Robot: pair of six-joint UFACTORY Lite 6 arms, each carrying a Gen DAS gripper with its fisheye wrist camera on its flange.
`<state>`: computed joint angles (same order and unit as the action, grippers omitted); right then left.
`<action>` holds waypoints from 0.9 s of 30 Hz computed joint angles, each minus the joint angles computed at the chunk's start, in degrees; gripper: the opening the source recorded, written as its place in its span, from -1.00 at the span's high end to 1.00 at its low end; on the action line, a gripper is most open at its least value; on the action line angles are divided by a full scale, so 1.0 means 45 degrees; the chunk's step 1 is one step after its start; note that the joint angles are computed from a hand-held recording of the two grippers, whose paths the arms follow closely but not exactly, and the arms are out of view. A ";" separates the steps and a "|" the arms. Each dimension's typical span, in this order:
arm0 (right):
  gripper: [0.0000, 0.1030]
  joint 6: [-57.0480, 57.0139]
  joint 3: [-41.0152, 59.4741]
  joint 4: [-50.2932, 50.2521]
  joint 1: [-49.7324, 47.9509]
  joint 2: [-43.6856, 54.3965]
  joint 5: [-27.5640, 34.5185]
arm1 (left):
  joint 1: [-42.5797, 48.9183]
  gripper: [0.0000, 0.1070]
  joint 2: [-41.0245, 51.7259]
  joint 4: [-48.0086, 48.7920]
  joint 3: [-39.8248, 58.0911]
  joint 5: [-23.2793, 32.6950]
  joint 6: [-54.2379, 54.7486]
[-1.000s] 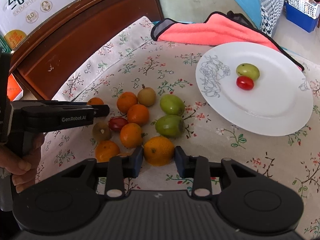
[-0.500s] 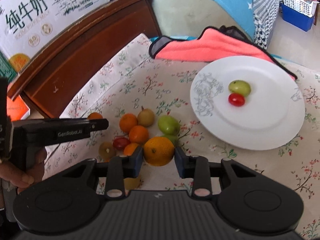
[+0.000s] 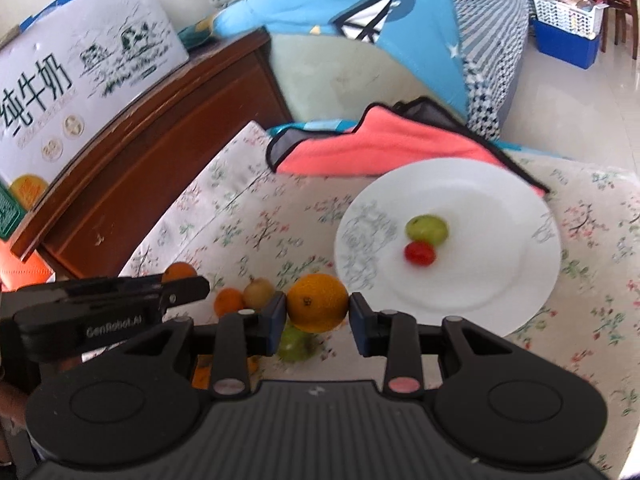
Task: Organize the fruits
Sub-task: 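Carry both oranges onto the white plate and open both tools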
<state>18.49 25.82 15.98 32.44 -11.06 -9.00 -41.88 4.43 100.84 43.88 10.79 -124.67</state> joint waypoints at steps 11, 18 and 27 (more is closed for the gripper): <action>0.34 0.3708 -0.0469 -0.4701 -0.2496 -0.1005 0.0463 | -0.1181 0.47 0.1513 -0.0885 0.1937 0.0033 0.0303; 0.34 0.7449 -0.0650 -0.8901 -0.3795 -0.0853 0.0221 | -0.1821 0.47 0.2847 -0.1869 0.3324 0.0135 0.0891; 0.34 1.0474 -0.0712 -1.2125 -0.5580 0.0105 -0.0613 | -0.2292 0.46 0.4795 -0.3617 0.5155 0.0096 0.2270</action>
<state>65.62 22.62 -38.59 7.33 -10.58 -11.76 -52.20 26.01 84.57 67.08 11.23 -114.46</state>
